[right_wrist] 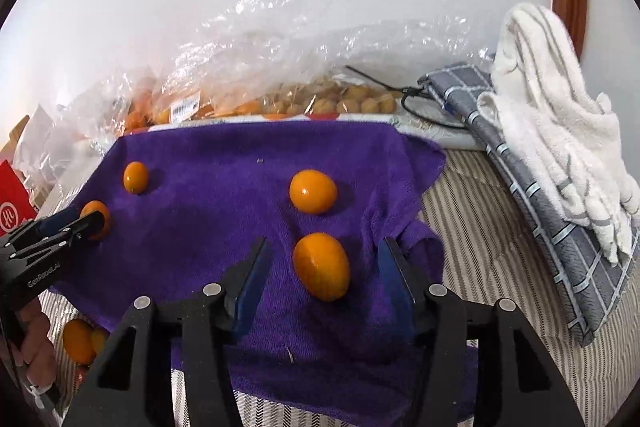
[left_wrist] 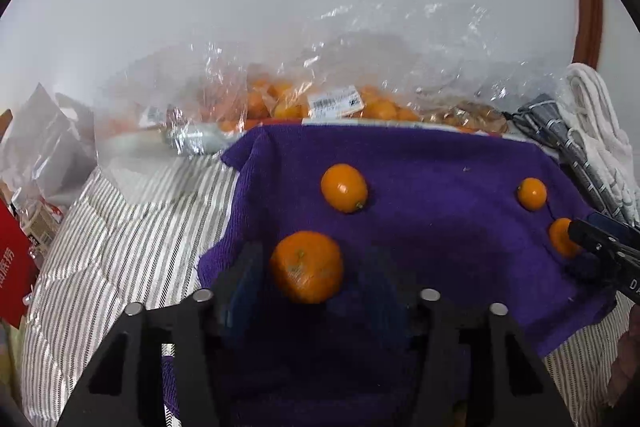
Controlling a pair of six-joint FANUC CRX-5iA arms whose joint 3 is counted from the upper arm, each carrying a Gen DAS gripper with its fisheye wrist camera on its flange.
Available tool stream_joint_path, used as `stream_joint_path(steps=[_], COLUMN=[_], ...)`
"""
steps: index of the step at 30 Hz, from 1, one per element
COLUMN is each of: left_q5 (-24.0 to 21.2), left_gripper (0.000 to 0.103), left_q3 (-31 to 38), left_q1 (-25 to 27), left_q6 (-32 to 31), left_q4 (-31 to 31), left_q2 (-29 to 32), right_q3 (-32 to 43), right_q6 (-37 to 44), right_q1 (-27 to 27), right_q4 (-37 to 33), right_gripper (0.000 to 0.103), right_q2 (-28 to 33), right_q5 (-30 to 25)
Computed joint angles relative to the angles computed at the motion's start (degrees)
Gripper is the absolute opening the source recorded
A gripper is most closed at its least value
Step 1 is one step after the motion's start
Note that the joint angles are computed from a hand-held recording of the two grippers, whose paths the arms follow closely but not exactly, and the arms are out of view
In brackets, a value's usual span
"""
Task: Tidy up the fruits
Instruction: 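Open the right tool on the towel while the left tool releases its tangerine, then grasp a large green-stemmed tangerine with the right tool while the left tool approaches the pile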
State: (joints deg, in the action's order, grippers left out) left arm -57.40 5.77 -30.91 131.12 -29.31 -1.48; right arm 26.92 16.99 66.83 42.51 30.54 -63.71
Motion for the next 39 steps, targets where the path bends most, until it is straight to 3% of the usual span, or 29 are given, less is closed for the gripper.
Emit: stream_joint_path(steps=[5, 10, 17, 23, 28, 34, 39], left_q5=[2.68, 4.37, 5.78, 1.42, 1.13, -3.76, -4.81], left_gripper=[0.055, 0.055, 0.055, 0.055, 0.055, 0.055, 0.056], left_q3=[-1.22, -2.04, -3.13, -1.55, -5.91, -11.99, -16.79], left_q1=[-0.64, -3.45, -2.72, -4.61, -3.93, -4.06, -6.22], left_q6=[1.12, 6.45, 7.36, 6.46, 3.14, 2.11, 4.07], left_q4=[-0.95, -7.26, -6.59, -7.57, -1.73, 2.25, 1.51], left_q2=[-1.6, -3.44, -5.88, -6.99, -11.15, -15.36, -20.12], right_q3=[-1.24, -1.97, -2.27, -5.35, -8.02, -8.33, -7.33], right_q6=[-0.46, -2.62, -4.17, -4.64, -4.72, -2.48, -0.5], right_q1=[0.7, 1.37, 2.54, 5.18, 8.41, 11.65, 12.9], right_q4=[3.07, 6.35, 3.72, 0.41, -0.35, -1.0, -2.88], right_gripper=[0.055, 0.055, 0.055, 0.059, 0.059, 0.067, 0.067], right_q2=[-0.31, -0.64, -3.08, -6.12, -8.02, -7.68, -6.14], right_q5=[-0.77, -1.05, 0.31, -0.66, 0.56, 3.15, 3.98])
